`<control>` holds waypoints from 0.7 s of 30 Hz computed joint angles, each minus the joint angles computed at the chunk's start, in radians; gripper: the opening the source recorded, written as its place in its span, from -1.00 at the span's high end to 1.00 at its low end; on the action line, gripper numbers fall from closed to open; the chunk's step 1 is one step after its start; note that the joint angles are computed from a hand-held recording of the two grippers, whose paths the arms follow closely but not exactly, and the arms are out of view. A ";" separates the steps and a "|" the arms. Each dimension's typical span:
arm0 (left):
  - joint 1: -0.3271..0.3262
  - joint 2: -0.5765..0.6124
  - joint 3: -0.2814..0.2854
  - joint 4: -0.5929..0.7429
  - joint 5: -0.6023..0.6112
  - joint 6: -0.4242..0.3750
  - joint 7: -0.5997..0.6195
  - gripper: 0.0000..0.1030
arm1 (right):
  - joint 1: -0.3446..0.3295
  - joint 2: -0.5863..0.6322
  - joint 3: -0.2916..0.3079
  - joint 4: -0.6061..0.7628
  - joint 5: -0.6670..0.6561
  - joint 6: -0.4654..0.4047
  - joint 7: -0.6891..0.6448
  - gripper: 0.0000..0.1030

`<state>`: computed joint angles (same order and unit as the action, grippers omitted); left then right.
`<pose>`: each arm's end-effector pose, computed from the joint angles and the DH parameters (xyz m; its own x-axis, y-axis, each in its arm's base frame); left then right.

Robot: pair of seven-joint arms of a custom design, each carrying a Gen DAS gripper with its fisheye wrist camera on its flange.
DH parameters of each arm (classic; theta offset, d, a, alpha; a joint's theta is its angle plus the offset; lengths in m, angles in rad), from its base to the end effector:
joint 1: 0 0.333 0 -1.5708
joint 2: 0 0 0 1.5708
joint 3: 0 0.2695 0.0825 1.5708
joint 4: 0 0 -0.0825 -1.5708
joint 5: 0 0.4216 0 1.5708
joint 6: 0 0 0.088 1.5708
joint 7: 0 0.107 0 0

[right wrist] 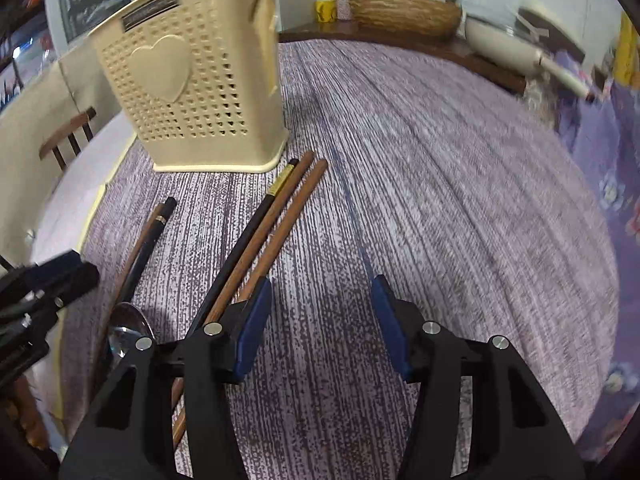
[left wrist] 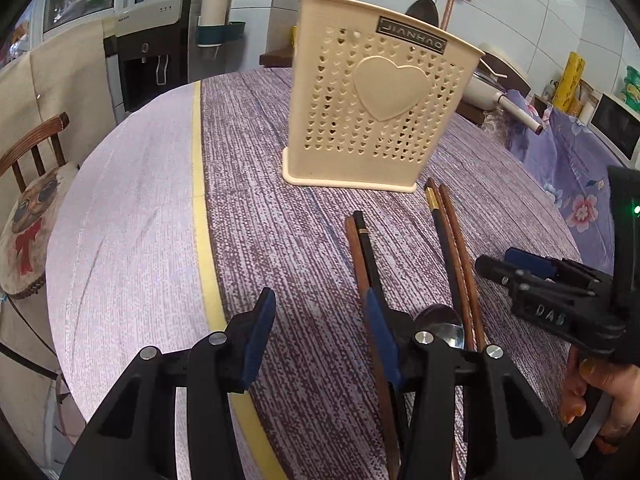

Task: Organize utensils
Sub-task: 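Close the left gripper on a wooden chopstick while the right gripper grasps another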

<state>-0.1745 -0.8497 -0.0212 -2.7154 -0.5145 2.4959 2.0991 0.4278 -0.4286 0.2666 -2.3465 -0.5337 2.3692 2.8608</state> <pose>0.4061 -0.0771 0.4940 -0.4422 -0.8852 0.1444 -0.7102 0.2473 -0.6591 0.3975 0.3292 0.4830 -0.2394 -0.9634 -0.1204 -0.7355 0.2609 -0.6253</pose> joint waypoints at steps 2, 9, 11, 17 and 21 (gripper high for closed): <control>-0.004 0.001 0.000 0.001 0.002 -0.006 0.004 0.09 | -0.004 -0.017 0.002 -0.014 -0.009 0.018 0.021 -0.01; -0.002 0.016 -0.029 0.004 0.030 -0.008 0.002 0.26 | -0.001 0.011 0.008 0.006 -0.008 0.055 0.020 -0.01; -0.005 0.016 -0.026 0.002 0.034 -0.006 0.002 0.28 | -0.002 0.006 0.008 0.002 -0.012 0.054 0.025 -0.01; -0.003 0.031 -0.039 0.016 0.058 0.000 -0.007 0.28 | -0.004 0.004 0.005 0.003 -0.013 0.048 0.029 -0.01; 0.008 0.037 -0.031 0.022 0.071 0.001 -0.014 0.28 | -0.005 0.018 0.004 0.016 -0.016 0.035 0.025 -0.01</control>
<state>-0.1660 -0.8125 -0.0523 -2.6932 -0.4431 2.4973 2.0854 0.4227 -0.4109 0.2706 -2.3304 -0.5493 2.4047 2.8856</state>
